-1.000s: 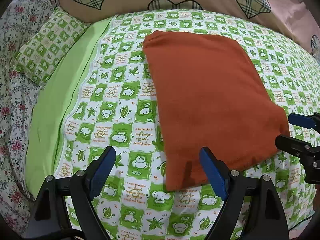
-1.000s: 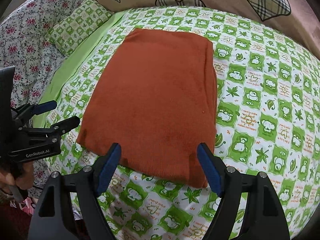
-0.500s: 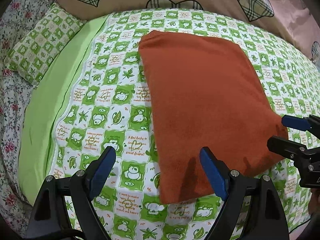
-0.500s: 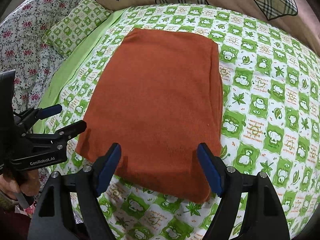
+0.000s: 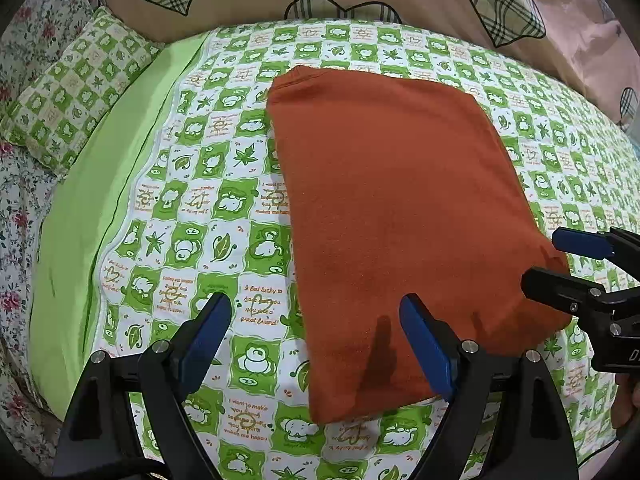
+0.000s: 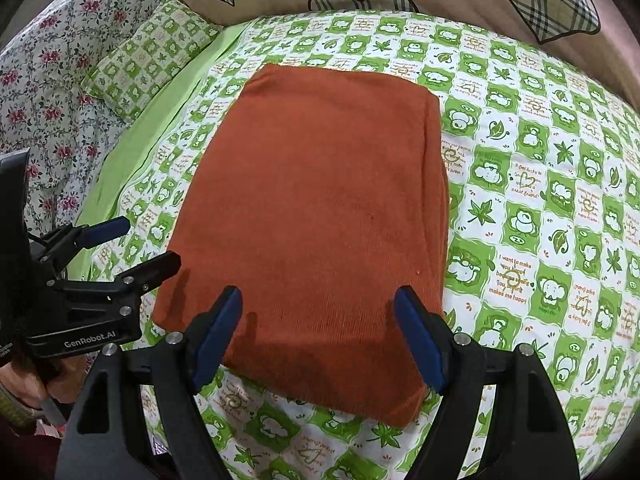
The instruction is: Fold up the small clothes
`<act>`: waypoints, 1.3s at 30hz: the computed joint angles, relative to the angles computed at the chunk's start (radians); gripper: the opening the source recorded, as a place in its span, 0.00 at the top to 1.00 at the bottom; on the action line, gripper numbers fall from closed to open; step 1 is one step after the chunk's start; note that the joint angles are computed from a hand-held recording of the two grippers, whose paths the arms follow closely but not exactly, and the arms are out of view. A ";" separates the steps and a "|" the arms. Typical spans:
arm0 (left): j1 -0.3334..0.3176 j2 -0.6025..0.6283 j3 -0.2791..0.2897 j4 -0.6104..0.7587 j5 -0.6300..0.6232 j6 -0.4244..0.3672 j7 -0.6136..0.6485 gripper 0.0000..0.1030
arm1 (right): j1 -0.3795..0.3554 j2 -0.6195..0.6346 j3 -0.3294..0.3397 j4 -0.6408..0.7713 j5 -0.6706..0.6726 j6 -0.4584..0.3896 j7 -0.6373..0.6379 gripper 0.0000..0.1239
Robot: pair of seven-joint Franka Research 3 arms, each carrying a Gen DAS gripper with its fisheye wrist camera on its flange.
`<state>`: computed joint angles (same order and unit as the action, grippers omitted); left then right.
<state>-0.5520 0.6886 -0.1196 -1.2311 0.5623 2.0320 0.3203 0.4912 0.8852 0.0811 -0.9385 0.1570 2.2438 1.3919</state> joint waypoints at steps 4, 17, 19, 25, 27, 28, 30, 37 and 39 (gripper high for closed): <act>-0.001 0.004 0.000 0.005 0.000 -0.001 0.002 0.16 | 0.000 -0.003 0.000 -0.005 0.001 0.003 0.000 0.36; 0.005 -0.015 0.001 -0.024 0.003 0.025 -0.012 0.16 | 0.001 0.023 0.000 0.038 0.003 -0.010 0.002 0.36; 0.006 -0.019 0.000 -0.031 0.006 0.031 -0.015 0.15 | 0.002 0.008 0.000 0.011 0.004 0.005 0.004 0.36; 0.007 -0.029 0.000 -0.044 0.013 0.045 -0.021 0.15 | 0.003 -0.005 0.000 -0.012 0.004 0.021 0.011 0.36; 0.007 -0.031 -0.001 -0.047 0.016 0.046 -0.023 0.15 | 0.003 -0.005 0.000 -0.013 0.003 0.022 0.014 0.36; 0.007 -0.032 -0.001 -0.048 0.017 0.048 -0.023 0.15 | 0.002 -0.005 0.000 -0.013 0.003 0.023 0.013 0.36; 0.007 -0.032 -0.001 -0.049 0.018 0.048 -0.023 0.15 | 0.001 -0.007 0.001 -0.017 0.005 0.026 0.015 0.36; 0.006 -0.025 -0.003 -0.038 0.014 0.048 -0.019 0.15 | -0.001 -0.008 0.002 -0.018 0.005 0.025 0.014 0.36; 0.005 -0.023 -0.002 -0.035 0.015 0.049 -0.016 0.15 | -0.001 -0.007 0.002 -0.016 0.005 0.025 0.014 0.36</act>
<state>-0.5468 0.6653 -0.1221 -1.2660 0.5768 2.0808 0.3038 0.4900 0.8784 0.0827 -0.9547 0.1622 2.2684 1.4063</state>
